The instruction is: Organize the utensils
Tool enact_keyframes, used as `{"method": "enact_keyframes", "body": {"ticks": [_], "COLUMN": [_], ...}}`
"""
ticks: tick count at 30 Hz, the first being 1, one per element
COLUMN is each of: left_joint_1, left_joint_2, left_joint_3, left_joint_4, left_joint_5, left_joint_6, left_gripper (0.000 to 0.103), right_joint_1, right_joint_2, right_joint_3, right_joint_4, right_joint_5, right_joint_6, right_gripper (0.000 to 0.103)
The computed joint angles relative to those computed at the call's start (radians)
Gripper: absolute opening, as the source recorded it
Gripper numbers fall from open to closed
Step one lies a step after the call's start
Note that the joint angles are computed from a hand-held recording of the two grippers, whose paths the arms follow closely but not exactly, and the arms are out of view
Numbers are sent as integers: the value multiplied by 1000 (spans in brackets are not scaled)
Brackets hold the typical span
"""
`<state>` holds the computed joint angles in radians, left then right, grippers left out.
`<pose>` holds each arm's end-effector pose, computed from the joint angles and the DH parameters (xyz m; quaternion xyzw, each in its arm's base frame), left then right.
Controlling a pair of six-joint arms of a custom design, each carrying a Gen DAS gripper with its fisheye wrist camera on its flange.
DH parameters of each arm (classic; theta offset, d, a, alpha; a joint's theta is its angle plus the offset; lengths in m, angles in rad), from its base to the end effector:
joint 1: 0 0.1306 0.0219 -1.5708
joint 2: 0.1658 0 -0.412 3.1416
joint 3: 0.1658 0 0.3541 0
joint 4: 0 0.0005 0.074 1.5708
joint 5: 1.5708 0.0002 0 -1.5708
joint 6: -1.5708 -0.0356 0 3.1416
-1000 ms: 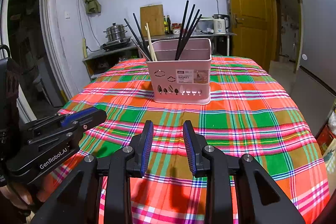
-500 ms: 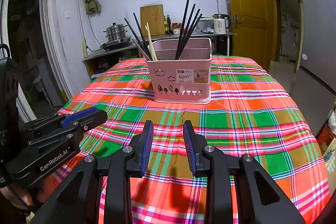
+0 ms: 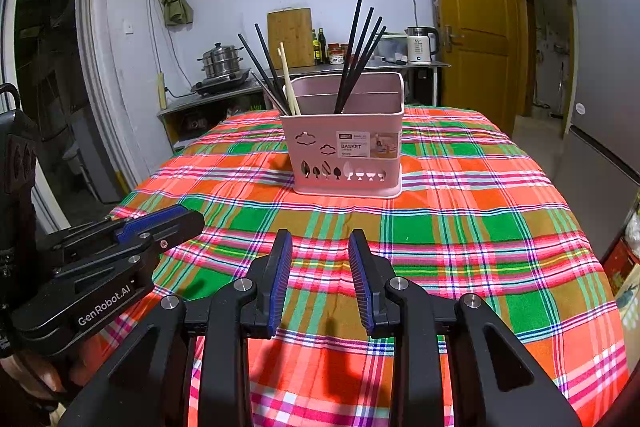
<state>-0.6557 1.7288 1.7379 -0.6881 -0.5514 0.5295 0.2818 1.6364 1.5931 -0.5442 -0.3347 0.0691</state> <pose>0.4772 -0.3442 0.4587 -0.0624 0.8738 -0.0281 0.4814 0.5344 0.1664 0.4565 -0.2291 0.8422 0.1954 0.4473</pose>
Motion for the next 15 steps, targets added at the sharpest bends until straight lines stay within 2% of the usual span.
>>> {"method": "enact_keyframes", "body": {"ticks": [15], "left_joint_1": [-3], "left_joint_2": [12], "left_joint_3": [24], "left_joint_4": [-32], "left_joint_5": [-30], "left_joint_6": [15], "left_gripper": [16], "right_joint_1": [0], "right_joint_2": [-1], "right_joint_3": [1], "right_joint_4": [-4], "right_joint_5": [1], "right_joint_6": [2], "right_gripper": [30]}}
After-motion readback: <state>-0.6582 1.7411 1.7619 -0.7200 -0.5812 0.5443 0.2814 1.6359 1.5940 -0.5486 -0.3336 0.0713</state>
